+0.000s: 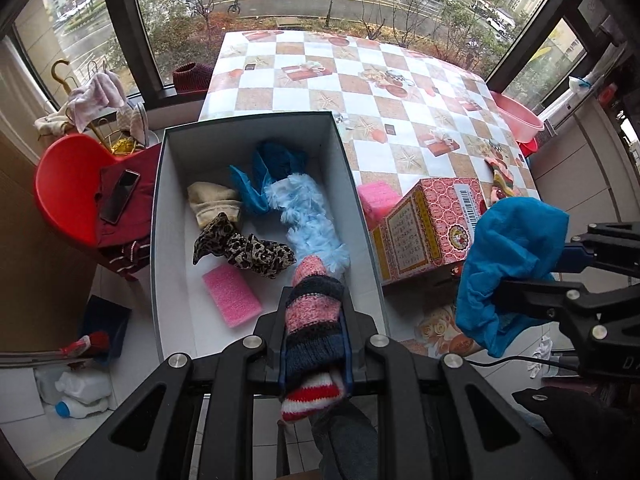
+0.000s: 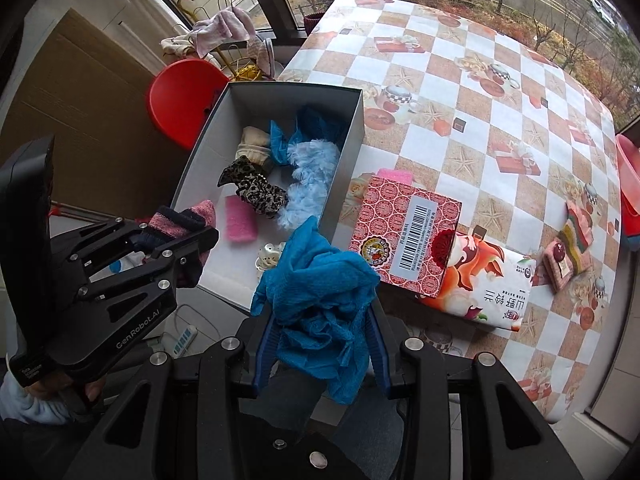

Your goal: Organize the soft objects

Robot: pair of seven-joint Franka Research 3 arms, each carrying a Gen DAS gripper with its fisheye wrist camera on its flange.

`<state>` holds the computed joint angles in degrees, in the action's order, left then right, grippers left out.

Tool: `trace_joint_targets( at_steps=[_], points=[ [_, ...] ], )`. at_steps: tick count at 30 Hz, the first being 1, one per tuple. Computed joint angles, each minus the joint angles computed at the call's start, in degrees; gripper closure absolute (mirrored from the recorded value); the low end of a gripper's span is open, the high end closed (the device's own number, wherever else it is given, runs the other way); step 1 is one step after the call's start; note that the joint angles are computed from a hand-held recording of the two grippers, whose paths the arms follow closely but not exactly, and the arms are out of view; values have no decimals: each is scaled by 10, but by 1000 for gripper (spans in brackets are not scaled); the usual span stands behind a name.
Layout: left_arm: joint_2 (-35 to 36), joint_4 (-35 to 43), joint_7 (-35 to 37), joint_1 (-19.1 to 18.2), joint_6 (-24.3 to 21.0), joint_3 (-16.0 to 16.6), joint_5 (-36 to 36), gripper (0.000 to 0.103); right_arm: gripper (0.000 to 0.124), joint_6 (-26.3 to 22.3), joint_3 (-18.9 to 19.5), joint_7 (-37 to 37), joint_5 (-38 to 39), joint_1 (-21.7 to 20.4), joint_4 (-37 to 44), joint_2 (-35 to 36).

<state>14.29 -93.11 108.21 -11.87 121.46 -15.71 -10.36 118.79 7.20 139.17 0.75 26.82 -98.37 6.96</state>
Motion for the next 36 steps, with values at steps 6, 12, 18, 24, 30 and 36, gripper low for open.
trace_joint_targets(
  at_steps=[6, 12, 18, 24, 30, 36],
  points=[
    [-3, -7, -13, 5, 2, 5, 1, 82, 83, -13, 0, -24, 7, 2, 30, 24],
    [-1, -6, -28, 9, 4, 8, 4, 82, 83, -24, -4, -47, 12, 6, 63, 49],
    [7, 2, -40, 12, -2, 10, 12, 82, 83, -34, -8, -71, 21, 8, 97, 75],
    [23, 21, -50, 14, -12, 10, 20, 82, 83, -36, -15, -83, 24, 9, 129, 100],
    [50, 61, -65, 13, -20, 9, 28, 82, 83, -37, -20, -93, 29, 8, 166, 126],
    [96, 121, -89, 8, -36, 10, 48, 82, 83, -35, -26, -95, 45, 4, 204, 160]
  ],
)
